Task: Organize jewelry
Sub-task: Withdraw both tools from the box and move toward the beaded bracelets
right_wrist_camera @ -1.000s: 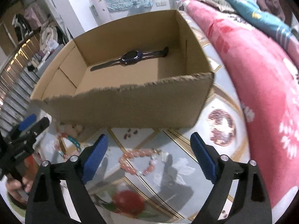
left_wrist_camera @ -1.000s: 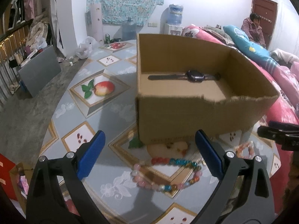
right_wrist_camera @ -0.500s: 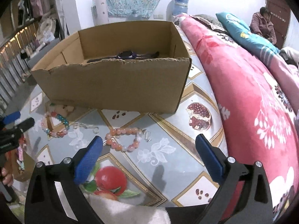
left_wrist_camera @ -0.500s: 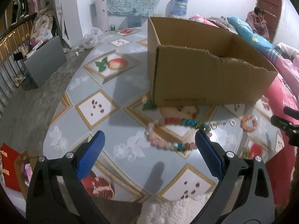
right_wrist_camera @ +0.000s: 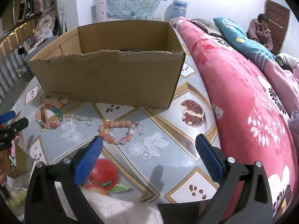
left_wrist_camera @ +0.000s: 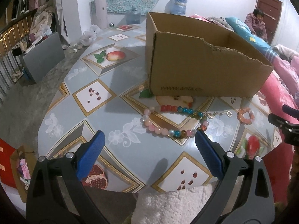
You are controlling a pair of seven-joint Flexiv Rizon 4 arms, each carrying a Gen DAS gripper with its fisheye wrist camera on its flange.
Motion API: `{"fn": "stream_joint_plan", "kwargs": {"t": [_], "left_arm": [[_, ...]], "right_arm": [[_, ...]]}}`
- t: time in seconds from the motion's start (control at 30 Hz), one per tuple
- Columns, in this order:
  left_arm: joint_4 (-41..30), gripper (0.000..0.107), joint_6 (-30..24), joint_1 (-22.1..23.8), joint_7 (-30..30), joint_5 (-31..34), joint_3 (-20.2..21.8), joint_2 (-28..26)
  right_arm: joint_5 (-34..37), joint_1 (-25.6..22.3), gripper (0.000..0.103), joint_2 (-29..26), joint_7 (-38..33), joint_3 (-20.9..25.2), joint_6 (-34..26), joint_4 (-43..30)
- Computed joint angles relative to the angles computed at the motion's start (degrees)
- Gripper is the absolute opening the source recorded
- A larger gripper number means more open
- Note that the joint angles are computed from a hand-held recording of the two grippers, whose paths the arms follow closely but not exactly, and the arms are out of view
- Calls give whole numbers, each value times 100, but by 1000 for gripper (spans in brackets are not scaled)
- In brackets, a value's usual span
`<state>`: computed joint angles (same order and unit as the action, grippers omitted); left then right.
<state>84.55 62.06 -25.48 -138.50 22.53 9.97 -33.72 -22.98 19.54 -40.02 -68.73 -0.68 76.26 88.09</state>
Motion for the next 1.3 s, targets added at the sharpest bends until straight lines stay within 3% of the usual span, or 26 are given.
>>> {"fn": "stream_joint_plan", "kwargs": {"t": [0.17,0.3,0.43,0.57,0.87,1.0,1.3], "left_arm": [[177,93,98,-55,-133,95,55,112],[316,93,123,-29,-101,99,-6,174],[336,93,128,3,33,78,-72,124],[261,93,227,93,160,-66,-132,3],[-154,93,-251,2,618,-189,-51,-333],[-105,95,-93,-14,588,-119,-24,-336],[-108,95,-12,54,761,-216,-53,-371]], "right_arm": [[-335,289,96,169,292,-470,439,416],[-291,134,96,242,137,-220,599,639],[4,-205,96,135,-301,403,140,494],[412,-334,96,-30,-540,708,-181,212],[807,-300,96,-267,-798,813,-484,-167],[670,-106,96,-342,-815,572,-491,-219],[842,-199,97,-466,-972,724,-433,-381]]}}
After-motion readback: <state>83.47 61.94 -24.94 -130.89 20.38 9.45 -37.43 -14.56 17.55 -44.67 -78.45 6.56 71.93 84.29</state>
